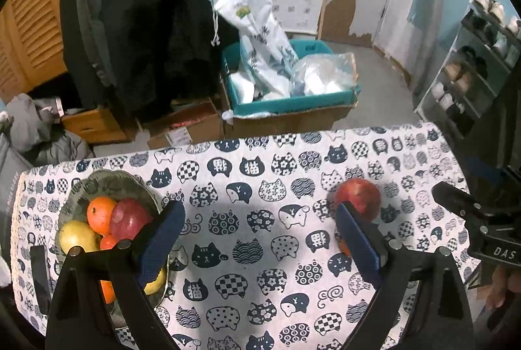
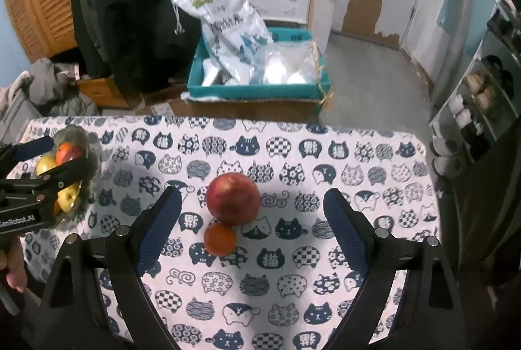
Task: Organize fruits
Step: 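Grasp the last red apple with the right tool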
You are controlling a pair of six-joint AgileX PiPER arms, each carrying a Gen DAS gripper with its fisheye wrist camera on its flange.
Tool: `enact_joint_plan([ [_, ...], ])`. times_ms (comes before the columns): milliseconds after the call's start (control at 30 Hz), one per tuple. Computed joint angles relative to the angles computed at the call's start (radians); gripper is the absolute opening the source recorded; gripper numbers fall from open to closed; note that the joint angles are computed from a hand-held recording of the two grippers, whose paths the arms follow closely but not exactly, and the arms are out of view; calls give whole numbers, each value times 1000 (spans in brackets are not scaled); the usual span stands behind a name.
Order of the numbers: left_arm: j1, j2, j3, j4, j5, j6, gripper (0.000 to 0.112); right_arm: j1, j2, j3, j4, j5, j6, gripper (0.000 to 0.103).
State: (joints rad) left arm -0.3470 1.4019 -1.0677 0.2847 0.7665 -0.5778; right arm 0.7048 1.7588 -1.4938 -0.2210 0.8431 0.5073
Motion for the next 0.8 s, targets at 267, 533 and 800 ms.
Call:
enact_joint_plan([
  [267, 44, 111, -3, -35, -32, 31, 95, -64, 159, -67, 160, -10, -81, 89],
  [533, 90, 224, 11, -75, -67, 61, 95, -68, 303, -165, 233, 50, -128, 89],
  [800, 125, 269, 20, -126, -89, 104, 95, -47, 416, -242, 216, 73, -112, 89],
])
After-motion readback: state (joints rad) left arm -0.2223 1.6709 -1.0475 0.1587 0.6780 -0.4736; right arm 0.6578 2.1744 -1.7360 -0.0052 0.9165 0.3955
